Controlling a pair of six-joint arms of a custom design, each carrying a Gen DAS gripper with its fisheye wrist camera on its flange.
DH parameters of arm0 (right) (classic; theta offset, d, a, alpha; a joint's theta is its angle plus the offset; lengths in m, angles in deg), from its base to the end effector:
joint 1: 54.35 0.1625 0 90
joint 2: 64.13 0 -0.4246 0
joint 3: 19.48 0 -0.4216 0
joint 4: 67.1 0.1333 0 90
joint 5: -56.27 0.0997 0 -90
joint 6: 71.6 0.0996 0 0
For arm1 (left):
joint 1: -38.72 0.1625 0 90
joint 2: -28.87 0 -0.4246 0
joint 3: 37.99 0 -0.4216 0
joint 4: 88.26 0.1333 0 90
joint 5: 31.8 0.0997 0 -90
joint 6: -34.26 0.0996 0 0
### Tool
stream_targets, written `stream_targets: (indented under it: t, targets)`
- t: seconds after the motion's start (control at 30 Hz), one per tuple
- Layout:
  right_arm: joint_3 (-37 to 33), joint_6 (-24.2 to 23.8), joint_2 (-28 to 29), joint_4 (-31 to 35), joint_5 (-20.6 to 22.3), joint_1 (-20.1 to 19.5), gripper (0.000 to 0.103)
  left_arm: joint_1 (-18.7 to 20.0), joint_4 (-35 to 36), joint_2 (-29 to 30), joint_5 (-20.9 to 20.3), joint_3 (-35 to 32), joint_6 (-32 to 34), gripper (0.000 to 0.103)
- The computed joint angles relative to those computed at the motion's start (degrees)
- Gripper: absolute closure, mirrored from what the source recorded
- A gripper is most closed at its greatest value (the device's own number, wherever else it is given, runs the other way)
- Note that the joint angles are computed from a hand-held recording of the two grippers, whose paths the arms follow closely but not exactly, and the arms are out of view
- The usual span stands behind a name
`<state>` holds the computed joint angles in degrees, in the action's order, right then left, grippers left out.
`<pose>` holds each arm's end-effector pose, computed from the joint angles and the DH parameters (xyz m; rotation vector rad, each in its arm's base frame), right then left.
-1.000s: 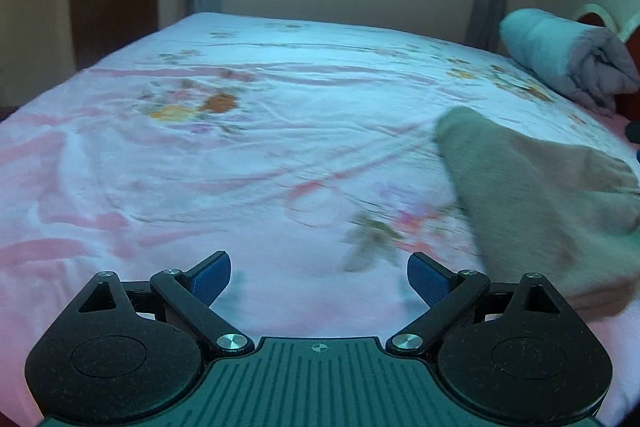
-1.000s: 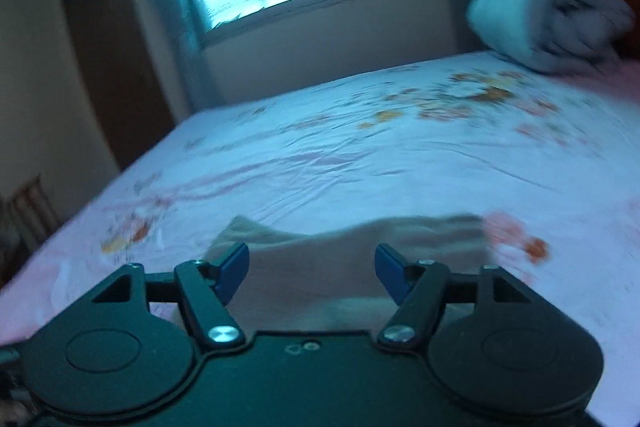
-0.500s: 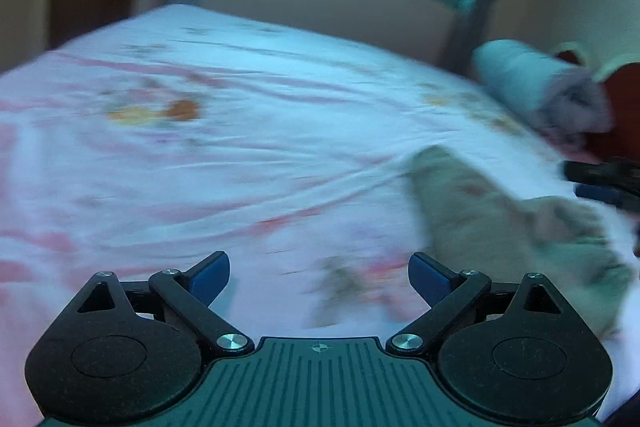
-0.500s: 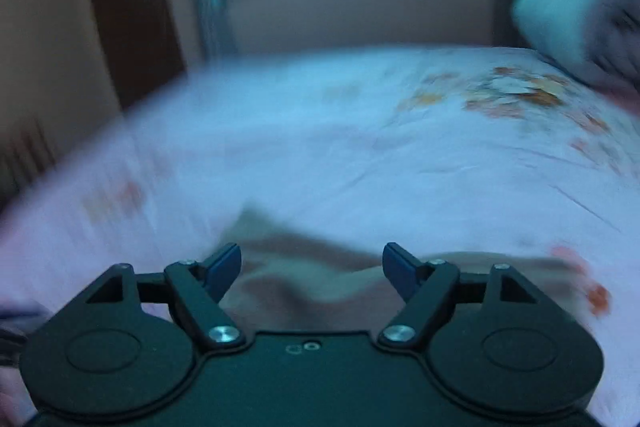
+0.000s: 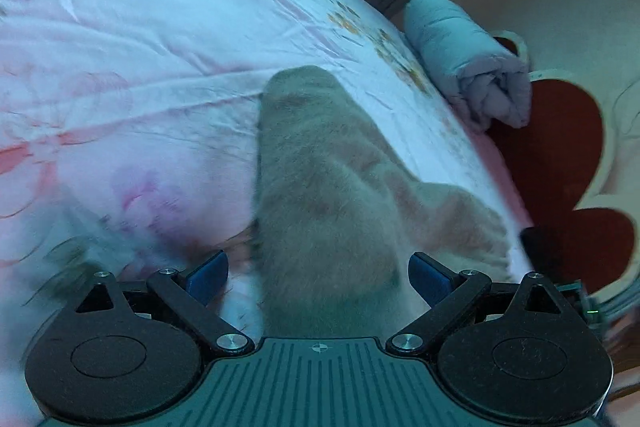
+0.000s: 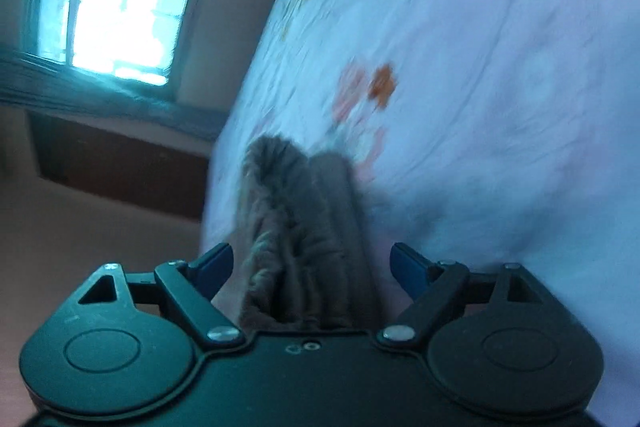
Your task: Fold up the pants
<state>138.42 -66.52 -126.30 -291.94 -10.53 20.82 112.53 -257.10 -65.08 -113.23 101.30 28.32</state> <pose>0.0922 -0.3257 0.1104 0.2664 2.6294 -0.9789 0.0295 -0.4299 0.2591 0.1987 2.9656 -0.9204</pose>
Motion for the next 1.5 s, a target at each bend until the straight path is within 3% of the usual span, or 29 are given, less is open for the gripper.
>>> stream_targets:
  t: [0.03, 0.1, 0.2, 0.23, 0.27, 0.33, 0.4, 0.43, 0.57, 0.67, 0.8, 0.9, 0.93, 0.97, 1.0, 1.03, 1.1, 1.13, 1.23, 1.37, 1.43, 1.5]
  targets:
    - [-0.99, -0.70, -0.91, 4.17, 1.32, -0.28, 0.022, 1.31, 0.69, 1.49, -2.37, -1.43, -0.13, 0.007]
    - [-4.01, -1.80, -2.93, 13.11, -0.40, 1.79, 0.021, 3.89, 2.78, 4.20, -7.06, -4.52, 0.27, 0.007]
    - [-7.98, -1.93, -3.64, 21.41, -0.86, 3.54, 0.021, 7.18, 3.98, 8.26, -13.68, -8.37, -0.44, 0.008]
    - [-8.69, -2.27, -3.76, 23.04, -0.33, 3.57, 0.022, 7.81, 4.35, 9.46, -15.41, -9.37, -0.36, 0.017]
    - [-9.12, -2.45, -3.81, 23.85, -0.01, 3.54, 0.022, 7.62, 5.15, 10.32, -14.73, -10.02, -0.30, 0.039]
    - [-10.13, -3.75, -3.62, 25.64, -0.63, 4.22, 0.024, 7.41, 5.81, 11.75, -13.60, -10.56, -0.84, 0.060]
    - [-11.30, -6.21, -3.80, 27.42, -3.99, 6.86, 0.053, 8.00, 2.79, 12.37, -14.74, -9.88, -1.55, 0.068]
    - [-11.58, -7.20, -4.33, 28.01, -5.54, 8.09, 0.059, 8.24, 0.82, 12.21, -15.74, -9.05, -1.69, 0.073]
    - [-13.31, -8.93, -4.63, 27.70, -4.66, 11.76, 0.062, 8.08, -4.30, 9.84, -20.74, -7.08, 0.25, 0.075]
    - [-18.43, -8.94, -2.12, 28.63, -3.69, 15.19, 0.062, 7.77, -6.15, 9.20, -20.58, -9.45, 0.83, 0.075]
    - [-30.38, -8.12, 5.25, 33.07, -1.29, 18.12, 0.062, 9.40, -4.28, 11.63, -19.65, -17.12, 3.35, 0.075]
    - [-39.06, -7.20, 11.49, 36.21, -1.71, 19.30, 0.059, 10.74, -2.40, 15.76, -15.96, -23.24, 4.01, 0.071]
    - [-41.54, -7.12, 13.39, 37.56, -2.73, 19.37, 0.049, 10.87, -2.71, 17.24, -12.76, -24.49, 4.52, 0.055]
    - [-42.77, -5.98, 14.28, 38.18, -5.93, 19.72, 0.029, 10.22, -3.48, 18.65, -7.17, -25.21, 3.97, 0.020]
    - [-43.85, -4.79, 15.57, 37.41, -11.53, 20.34, 0.027, 10.54, -3.66, 19.88, -2.74, -26.05, 3.18, 0.004]
    - [-44.49, -5.91, 16.75, 36.85, -15.57, 20.50, 0.031, 10.87, -4.35, 20.64, -0.72, -26.21, 3.82, 0.001]
    - [-43.13, -6.51, 16.57, 34.46, -16.51, 20.44, 0.030, 11.35, -6.61, 20.13, -1.92, -24.67, 5.58, 0.000]
    - [-41.80, -6.27, 15.82, 32.38, -18.21, 21.03, 0.028, 10.68, -7.49, 19.01, -0.35, -23.31, 5.00, 0.000]
    - [-37.00, -12.54, 13.95, 21.79, -25.29, 24.58, 0.027, 8.20, -14.01, 14.12, 5.27, -17.64, 9.03, 0.000]
    - [-34.22, -18.82, 13.97, 16.44, -29.42, 28.36, 0.025, 1.81, -16.79, 10.65, 17.38, -11.56, 13.34, 0.000]
    - [-36.72, -22.09, 17.46, 18.96, -37.77, 31.06, 0.022, -0.63, -14.47, 12.66, 27.10, -11.28, 17.87, 0.000]
    - [-40.23, -20.71, 20.60, 24.36, -43.41, 31.52, 0.017, -0.96, -17.02, 12.68, 31.65, -8.72, 20.04, 0.000]
